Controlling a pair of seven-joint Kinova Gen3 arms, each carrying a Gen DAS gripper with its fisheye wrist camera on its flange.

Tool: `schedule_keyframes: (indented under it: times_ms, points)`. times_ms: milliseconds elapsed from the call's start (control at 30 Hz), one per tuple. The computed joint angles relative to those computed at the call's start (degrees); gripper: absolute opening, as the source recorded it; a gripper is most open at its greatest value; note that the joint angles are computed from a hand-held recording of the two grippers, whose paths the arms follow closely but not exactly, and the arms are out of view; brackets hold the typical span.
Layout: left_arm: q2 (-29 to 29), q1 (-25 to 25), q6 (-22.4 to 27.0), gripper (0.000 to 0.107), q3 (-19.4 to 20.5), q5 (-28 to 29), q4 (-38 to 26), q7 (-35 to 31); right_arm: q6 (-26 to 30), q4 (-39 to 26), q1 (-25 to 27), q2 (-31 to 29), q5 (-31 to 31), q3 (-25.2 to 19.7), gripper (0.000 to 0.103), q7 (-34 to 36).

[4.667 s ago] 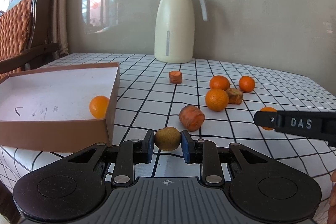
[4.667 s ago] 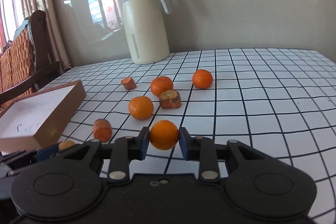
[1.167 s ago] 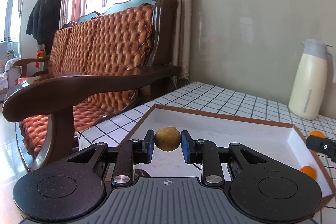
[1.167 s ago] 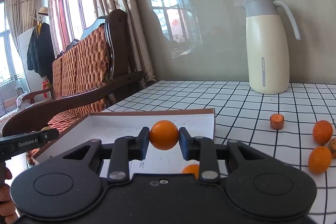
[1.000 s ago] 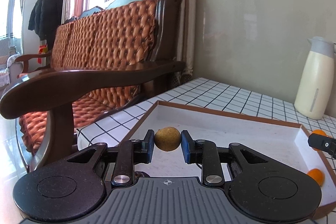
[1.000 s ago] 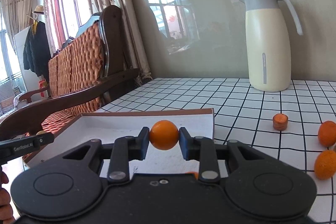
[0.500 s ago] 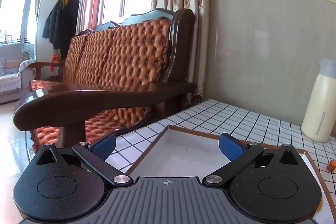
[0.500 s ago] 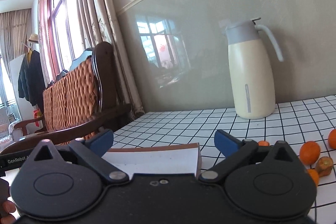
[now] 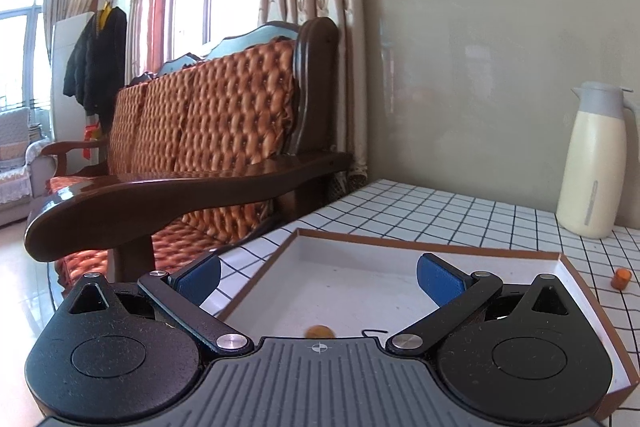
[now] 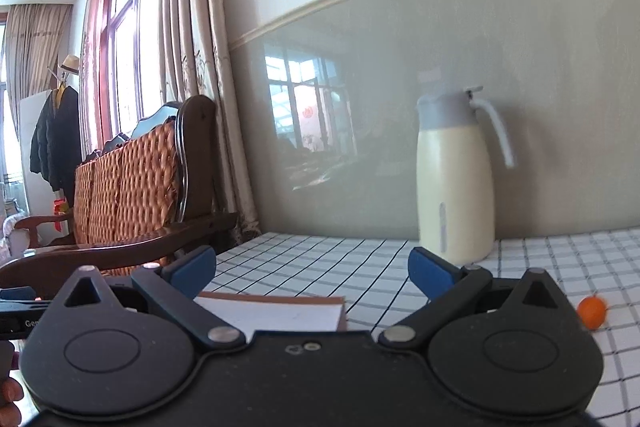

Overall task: Organize fruits
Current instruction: 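Move both open tools from the box back toward the fruits on the table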

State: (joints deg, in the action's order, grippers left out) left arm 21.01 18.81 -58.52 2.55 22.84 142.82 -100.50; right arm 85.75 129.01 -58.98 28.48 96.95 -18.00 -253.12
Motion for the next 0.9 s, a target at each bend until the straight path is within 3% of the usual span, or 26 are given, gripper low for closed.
schedule_keyframes:
  times_ms: [167,367,467,600,900]
  points:
    - [0.0,1.7,0.2,0.103,0.5,1.4,0.2,-1.2,-2.6,1.2,0.5,-2.4,-2.2,-1.1,0.097,1.0]
    - [-0.1,3.8,0.1,0.103,1.2,2.4,0.6,-2.0,1.3,2.3,-3.2,-3.2,-8.7,-0.8,0.097,1.4]
    - [0.0,5.0,-0.5,0.103,1.6,2.8,0.7,-2.4,-2.5,4.0,-1.2,-6.3,-10.3,-2.2,0.097,1.7]
    - [0.0,6.3,-1.2,0.103,2.3,2.3,1.1,-2.2,-3.0,5.0,-2.0,-7.6,-14.6,-2.7,0.097,1.4]
    - [1.3,12.1,-6.3,0.103,4.2,2.2,2.9,-3.7,-0.4,9.8,-5.5,-7.9,-22.2,-3.6,0.097,-9.4]
